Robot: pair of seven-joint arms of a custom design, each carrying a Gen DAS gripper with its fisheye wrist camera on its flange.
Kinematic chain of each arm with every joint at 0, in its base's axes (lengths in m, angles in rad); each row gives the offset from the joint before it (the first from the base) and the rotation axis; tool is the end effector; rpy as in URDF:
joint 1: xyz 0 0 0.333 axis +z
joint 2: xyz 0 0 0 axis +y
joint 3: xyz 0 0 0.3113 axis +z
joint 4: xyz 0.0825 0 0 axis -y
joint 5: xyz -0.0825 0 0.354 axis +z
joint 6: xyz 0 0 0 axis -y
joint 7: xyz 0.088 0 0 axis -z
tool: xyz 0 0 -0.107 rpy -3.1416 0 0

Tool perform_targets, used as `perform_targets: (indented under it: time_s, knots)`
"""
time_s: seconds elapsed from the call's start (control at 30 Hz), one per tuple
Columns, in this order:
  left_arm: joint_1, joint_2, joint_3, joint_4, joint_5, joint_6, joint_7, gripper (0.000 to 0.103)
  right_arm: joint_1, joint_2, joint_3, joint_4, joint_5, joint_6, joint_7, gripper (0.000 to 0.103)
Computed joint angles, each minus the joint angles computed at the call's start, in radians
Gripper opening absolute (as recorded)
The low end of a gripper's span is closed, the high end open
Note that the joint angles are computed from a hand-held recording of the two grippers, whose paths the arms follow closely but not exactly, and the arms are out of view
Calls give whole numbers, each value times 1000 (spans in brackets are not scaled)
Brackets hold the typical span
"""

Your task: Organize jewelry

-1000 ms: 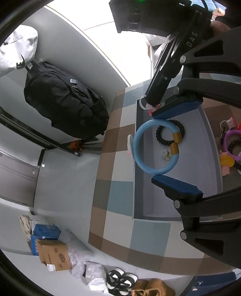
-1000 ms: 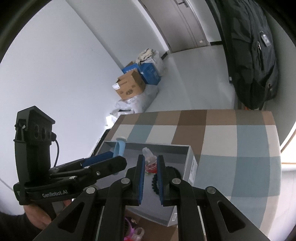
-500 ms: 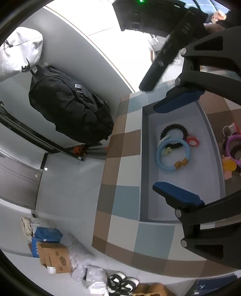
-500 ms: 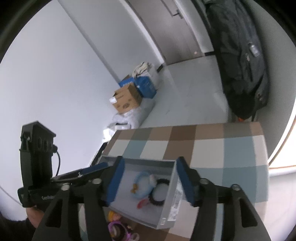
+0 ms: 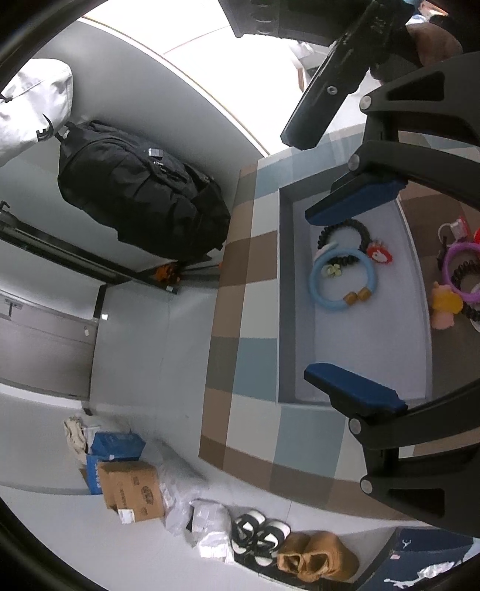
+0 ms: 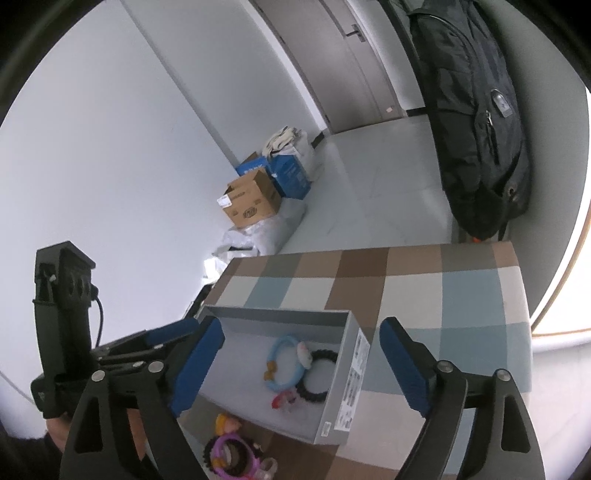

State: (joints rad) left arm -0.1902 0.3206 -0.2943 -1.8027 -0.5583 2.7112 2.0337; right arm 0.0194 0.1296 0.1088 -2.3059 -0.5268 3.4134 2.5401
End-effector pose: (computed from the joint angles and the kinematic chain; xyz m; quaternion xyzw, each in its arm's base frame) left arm 0.5921 -0.2680 0.4483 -0.4919 0.7947 -0.3540 0.0334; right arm 0.5292 0.1240 0.4196 -0.5384 0.7071 -0.1558 0.4311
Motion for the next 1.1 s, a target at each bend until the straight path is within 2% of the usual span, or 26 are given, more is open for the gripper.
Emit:
perform_targets:
  time_s: [0.13,0.23,0.37,0.5,0.7,0.87,1.1]
  knots:
    - [-6,-20,9,-31,11,35,-13,73,127,-13,-93,-29,139,16,-128,98]
    - [-8,-39,11,-61,16,71,-19,74,202,-20,-135,-49,262,29,-239,99]
    - [-8,-65,12,-103,16,118,-27,83,313,-31,-185,-77,491,49,-436,103]
    - [1,-93,4,-145,-11,154,-11,83,374,-44,-190,-99,683,77,-609,103]
    - [-5,-135,23,-207,2,199,-37,83,431,-60,-164,-108,961,103,-867,103]
    - [15,-162,15,-237,-54,185,-8,83,416,-68,-115,-115,1058,113,-953,103]
    - [28,-197,19,-270,-177,138,66,83,469,-69,-97,-89,1314,99,-1192,103]
